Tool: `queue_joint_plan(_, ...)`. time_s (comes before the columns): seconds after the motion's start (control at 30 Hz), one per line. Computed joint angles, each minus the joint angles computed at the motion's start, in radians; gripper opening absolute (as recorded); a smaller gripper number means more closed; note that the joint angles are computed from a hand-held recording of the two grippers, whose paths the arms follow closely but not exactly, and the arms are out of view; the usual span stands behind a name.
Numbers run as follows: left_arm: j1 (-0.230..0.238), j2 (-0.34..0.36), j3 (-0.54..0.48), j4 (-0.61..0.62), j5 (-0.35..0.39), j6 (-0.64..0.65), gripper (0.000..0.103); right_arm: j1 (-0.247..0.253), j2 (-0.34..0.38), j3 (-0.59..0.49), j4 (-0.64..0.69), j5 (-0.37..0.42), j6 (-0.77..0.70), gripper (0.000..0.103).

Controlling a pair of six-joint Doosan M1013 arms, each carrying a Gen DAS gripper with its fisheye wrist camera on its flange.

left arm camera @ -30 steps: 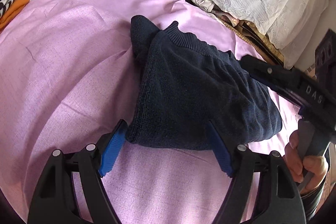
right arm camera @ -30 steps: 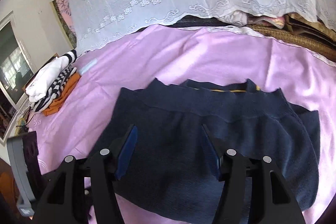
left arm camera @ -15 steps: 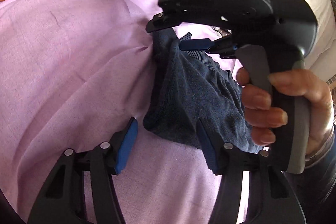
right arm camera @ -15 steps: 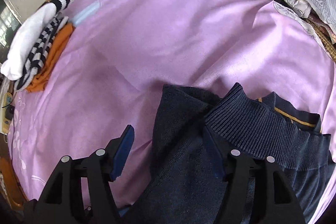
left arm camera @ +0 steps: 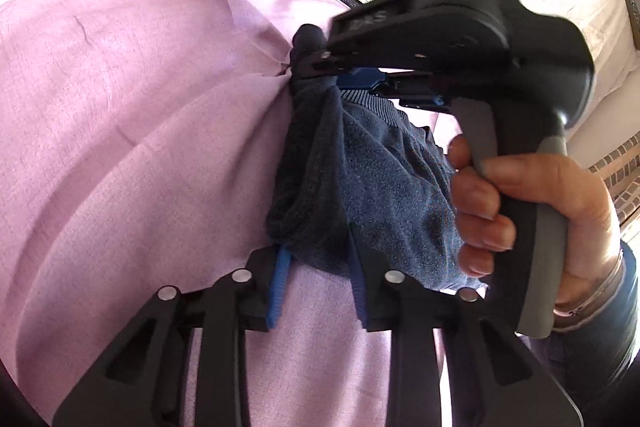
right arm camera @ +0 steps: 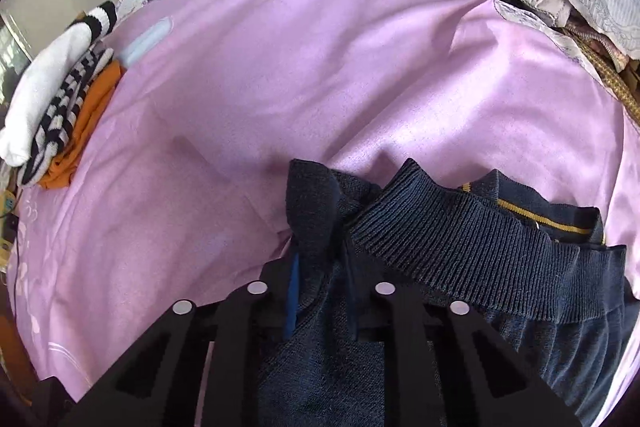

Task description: Fold small clothes

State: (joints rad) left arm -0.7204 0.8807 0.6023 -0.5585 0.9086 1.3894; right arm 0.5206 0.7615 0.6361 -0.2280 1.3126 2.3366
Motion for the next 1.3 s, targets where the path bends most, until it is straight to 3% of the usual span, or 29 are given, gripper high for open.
queue_joint_plan(0.1,-0.009,-0.012,0.012,0.034,-0.024,0.017,0.017,-0.004,-0.064,0.109,0.015,-0.128,0.055,0.013)
queue_joint_plan(0.27,-0.044,-0.056,0.067,0.178,-0.124,0.058,0.016,-0.01,-0.15,0.245,0.016,-0.308,0.117,0.012)
queue_joint_plan(0.6,-0.122,-0.057,0.01,0.469,-0.222,0.044,0.015,-0.066,-0.345,0.521,0.061,-0.607,0.157,0.012)
queue_joint_plan(0.8,-0.179,-0.015,-0.093,0.507,-0.212,0.155,0.015,-0.109,-0.475,0.73,0.064,-0.816,0.24,0.011)
queue_joint_plan(0.9,-0.2,0.03,-0.181,0.488,-0.159,0.203,0.015,-0.132,-0.538,0.832,0.044,-0.922,0.303,0.011)
queue_joint_plan(0.97,-0.214,0.016,-0.157,0.476,-0.165,0.233,0.015,-0.146,-0.575,0.891,0.014,-0.982,0.364,0.011)
queue_joint_plan(1.1,-0.248,0.044,-0.197,0.446,-0.149,0.269,0.015,-0.172,-0.644,1.008,-0.153,-1.059,0.583,0.011)
queue_joint_plan(1.3,-0.286,0.125,-0.316,0.432,-0.037,0.292,0.015,-0.217,-0.699,1.158,-0.353,-1.145,0.907,0.011)
